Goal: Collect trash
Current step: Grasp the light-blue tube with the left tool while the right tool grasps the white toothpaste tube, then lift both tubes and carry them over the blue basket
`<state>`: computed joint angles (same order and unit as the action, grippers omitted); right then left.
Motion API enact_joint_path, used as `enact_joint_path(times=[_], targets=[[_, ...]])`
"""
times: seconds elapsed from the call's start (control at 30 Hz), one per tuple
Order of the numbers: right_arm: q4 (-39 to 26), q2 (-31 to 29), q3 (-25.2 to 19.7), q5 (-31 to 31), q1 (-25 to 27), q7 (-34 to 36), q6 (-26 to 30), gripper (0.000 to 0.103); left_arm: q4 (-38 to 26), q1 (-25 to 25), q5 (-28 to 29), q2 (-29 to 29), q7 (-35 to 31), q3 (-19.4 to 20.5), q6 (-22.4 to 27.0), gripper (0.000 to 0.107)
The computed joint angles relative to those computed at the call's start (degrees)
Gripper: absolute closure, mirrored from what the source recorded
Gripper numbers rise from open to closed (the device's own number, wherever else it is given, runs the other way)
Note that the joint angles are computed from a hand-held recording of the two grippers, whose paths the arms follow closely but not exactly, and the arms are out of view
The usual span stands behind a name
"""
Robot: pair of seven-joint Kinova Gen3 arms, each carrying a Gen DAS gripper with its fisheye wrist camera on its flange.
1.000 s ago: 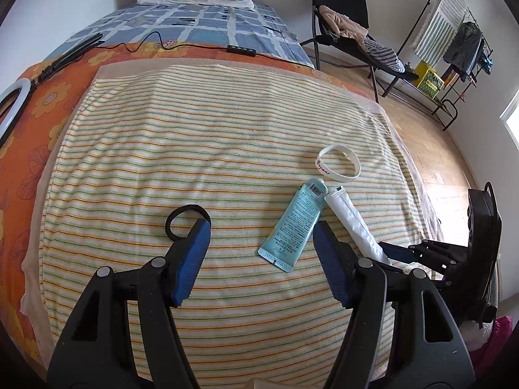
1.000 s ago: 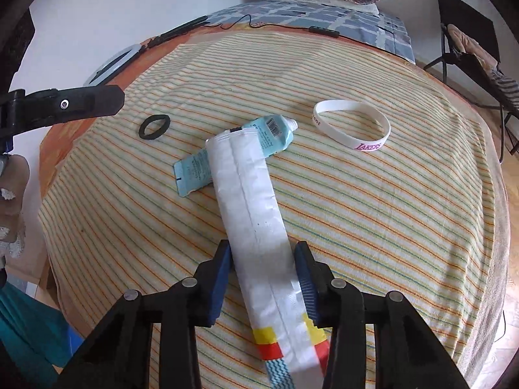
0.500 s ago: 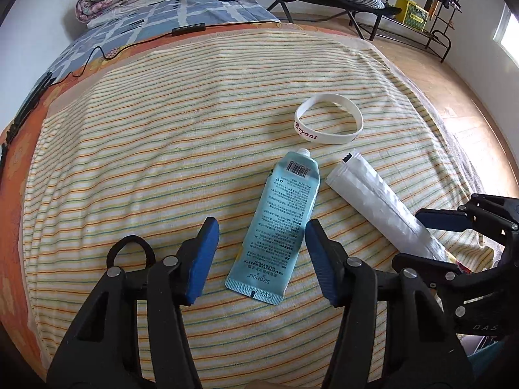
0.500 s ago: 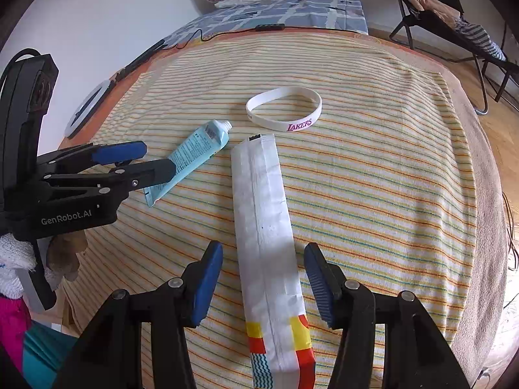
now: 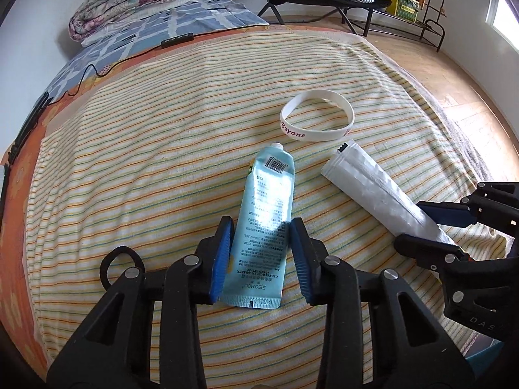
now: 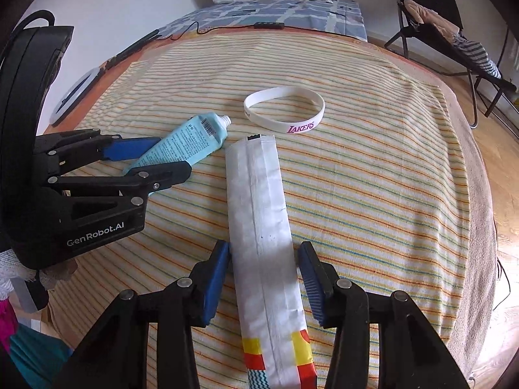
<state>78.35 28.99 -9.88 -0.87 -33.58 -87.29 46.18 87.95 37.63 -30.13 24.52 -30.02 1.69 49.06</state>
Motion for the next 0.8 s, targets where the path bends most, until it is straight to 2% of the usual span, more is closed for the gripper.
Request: enact_joint_path(times=[0.1, 0.13, 0.17, 0.2, 0.5, 0.8], targets=[[1.0, -0.6, 0.4, 0.4, -0.3, -0.7, -1.0, 0.071, 1.3, -0.1, 0.2, -1.0, 1.4, -0.2, -1.3, 0.08], [1.2, -0.7, 0.3, 0.2, -0.1, -0.8, -1.3, 0.074, 2.1, -0.1, 0.1, -1.6, 2.2, -0.4, -2.1, 0.087], [1.3, -0.9, 0.1, -0.1, 0.2, -0.8, -1.5, 0.075, 3.2, -0.5, 0.3, -2.4, 2.8, -0.3, -3.6, 0.098], [1.6, -1.1, 0.0, -0.3, 0.5, -0.8, -1.8, 0.078, 3.7, -1.0, 1.0, -2.9, 3.2, -0.1, -4.2, 0.102], [3.3, -2.3, -0.3, -0.8, 0.8, -1.5, -3.5, 0.081, 7.0, -2.0, 0.7, -5.6, 8.0, 0.1, -6.4, 0.103], [5.8, -5.0, -0.8, -1.7, 1.1, -2.0, -5.5, 0.081, 8.3, 0.1, -3.8, -8.7, 11.3, 2.1, -3.2, 0.103]])
